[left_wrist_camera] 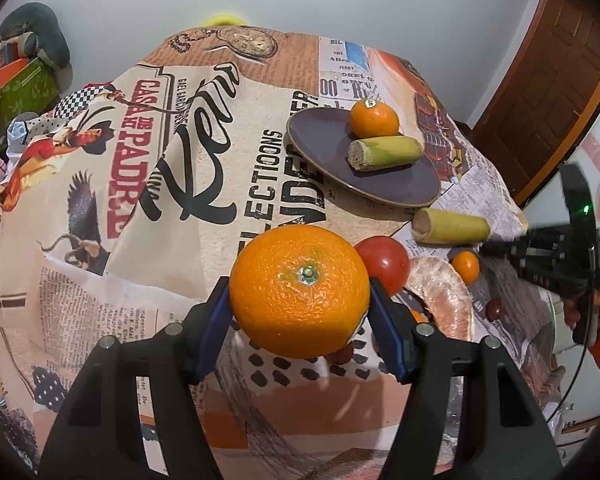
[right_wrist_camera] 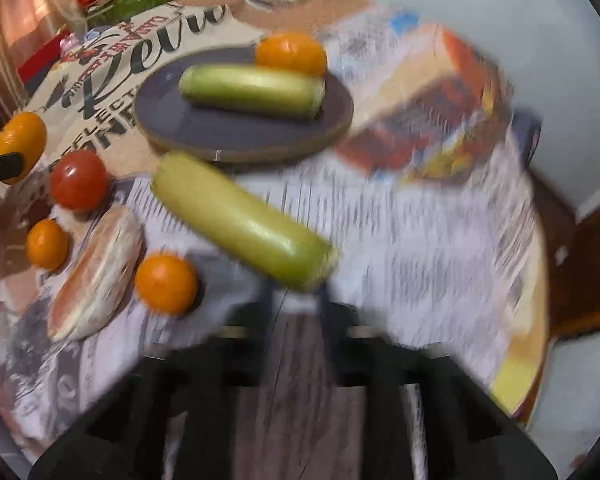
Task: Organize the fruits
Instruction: 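Lift and turn the yellow cylinder upright with the right tool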
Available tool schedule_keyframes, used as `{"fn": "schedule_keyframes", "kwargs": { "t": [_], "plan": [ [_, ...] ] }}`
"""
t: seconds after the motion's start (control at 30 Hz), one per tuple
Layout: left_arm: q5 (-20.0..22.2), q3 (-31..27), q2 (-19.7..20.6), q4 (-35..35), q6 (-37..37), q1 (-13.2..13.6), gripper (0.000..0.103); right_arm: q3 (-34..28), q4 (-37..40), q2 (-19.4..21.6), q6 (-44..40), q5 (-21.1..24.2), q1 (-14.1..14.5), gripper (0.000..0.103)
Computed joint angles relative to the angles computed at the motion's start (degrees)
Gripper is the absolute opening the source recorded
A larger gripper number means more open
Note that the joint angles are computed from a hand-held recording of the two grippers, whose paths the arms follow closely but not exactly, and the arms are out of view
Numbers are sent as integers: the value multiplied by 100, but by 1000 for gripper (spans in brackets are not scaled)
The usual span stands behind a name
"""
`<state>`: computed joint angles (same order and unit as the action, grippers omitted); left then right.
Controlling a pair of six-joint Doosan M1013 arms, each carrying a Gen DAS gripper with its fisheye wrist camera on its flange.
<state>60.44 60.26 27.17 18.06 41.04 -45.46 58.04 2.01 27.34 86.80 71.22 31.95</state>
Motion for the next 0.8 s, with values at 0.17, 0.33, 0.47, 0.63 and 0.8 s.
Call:
{"fn": "schedule_keyframes", "kwargs": {
  "t": [0.17,0.33,0.47,0.63,0.8],
  "plan": [
    [-38,-2,-32,67,14,-46,65,229,-231,-176,-151,-22,97,10],
    [-14,6,-49,92,-1,-59,65,147,-499,-222,-295,-477,198,61],
    [-3,45,-65,72,-45,-42,64,-230,-537,53,-708,-259,215,61],
    [-25,75,-75,84,-105,-23,65,-681,-299,396,-1209,351,187,59],
    [-67,52,-63,108,-142,-22,65,-988,78,612,-1291,636,103,60]
  ]
}}
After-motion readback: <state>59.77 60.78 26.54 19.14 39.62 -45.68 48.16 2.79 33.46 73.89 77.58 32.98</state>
